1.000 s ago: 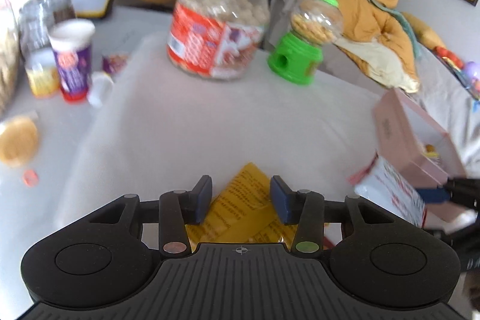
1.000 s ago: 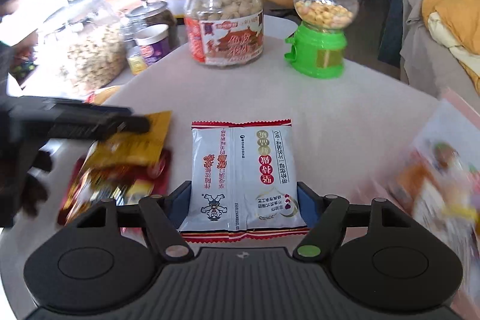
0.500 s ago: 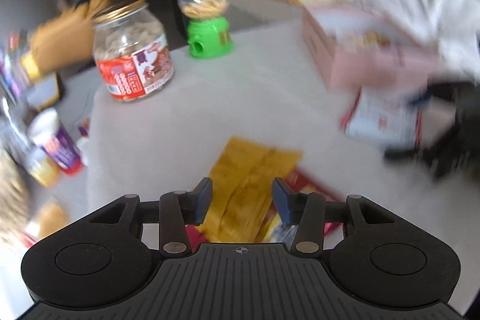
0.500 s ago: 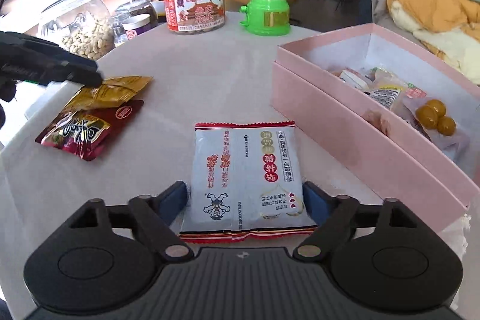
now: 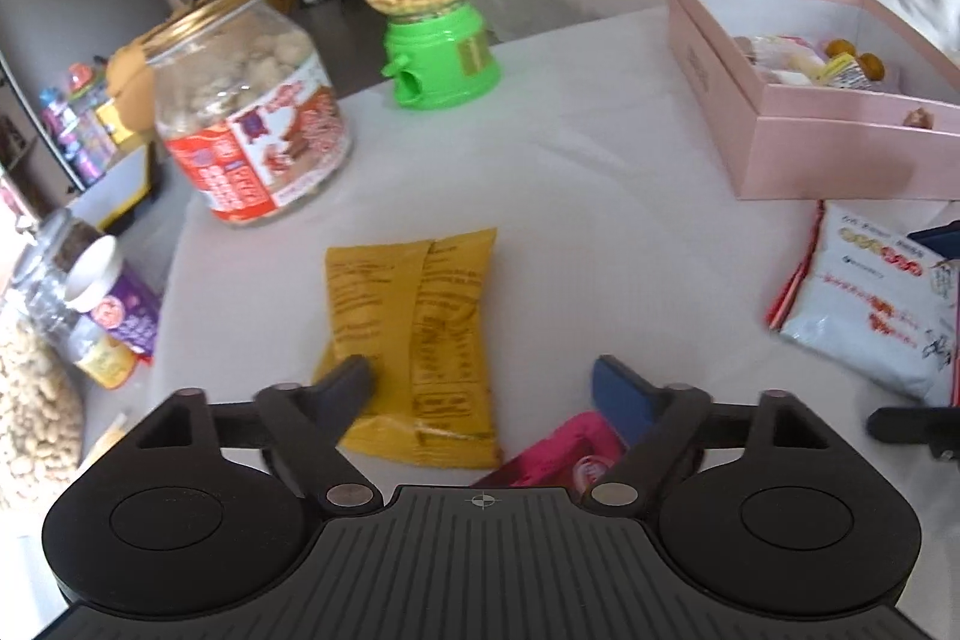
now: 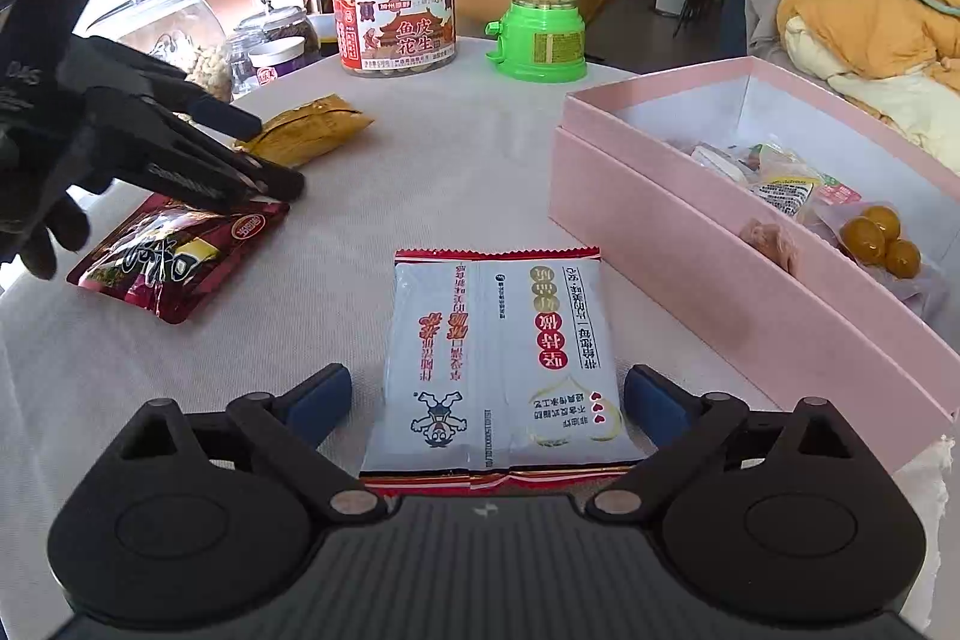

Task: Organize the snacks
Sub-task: 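Lift the yellow packet with the left gripper while the right lifts the white packet, then carry both packets over the pink box and open both grippers to drop them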

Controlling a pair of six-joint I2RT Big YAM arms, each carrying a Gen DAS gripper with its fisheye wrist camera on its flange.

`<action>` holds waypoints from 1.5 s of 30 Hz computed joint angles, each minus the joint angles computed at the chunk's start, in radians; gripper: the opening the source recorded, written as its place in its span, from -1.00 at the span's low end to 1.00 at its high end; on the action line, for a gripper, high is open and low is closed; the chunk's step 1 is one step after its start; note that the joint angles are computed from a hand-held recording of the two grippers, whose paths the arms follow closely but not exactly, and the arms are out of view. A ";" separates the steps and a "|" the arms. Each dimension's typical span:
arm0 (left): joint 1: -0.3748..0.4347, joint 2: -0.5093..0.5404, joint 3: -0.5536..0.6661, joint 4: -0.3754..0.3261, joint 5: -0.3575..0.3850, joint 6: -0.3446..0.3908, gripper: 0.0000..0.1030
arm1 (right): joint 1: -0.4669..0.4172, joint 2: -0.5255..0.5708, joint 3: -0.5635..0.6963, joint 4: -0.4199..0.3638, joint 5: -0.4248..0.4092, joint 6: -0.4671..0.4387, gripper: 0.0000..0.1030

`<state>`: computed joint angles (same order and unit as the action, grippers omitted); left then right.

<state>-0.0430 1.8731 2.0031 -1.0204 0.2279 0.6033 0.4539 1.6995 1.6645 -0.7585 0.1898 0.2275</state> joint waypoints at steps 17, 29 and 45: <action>0.030 0.097 0.131 0.003 0.009 -0.158 0.50 | -0.001 0.006 0.008 -0.006 -0.009 -0.008 0.99; 0.004 0.013 0.025 0.013 0.041 -0.176 0.29 | -0.006 0.024 0.047 -0.052 -0.021 0.014 0.98; -0.095 -0.100 0.178 -0.001 0.340 -0.262 0.24 | -0.025 -0.130 0.122 -0.044 0.230 -0.080 0.41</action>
<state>-0.1382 1.7733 2.1813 -1.0214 0.5679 0.3414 0.4287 1.5697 1.7861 -0.8026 0.4202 0.1473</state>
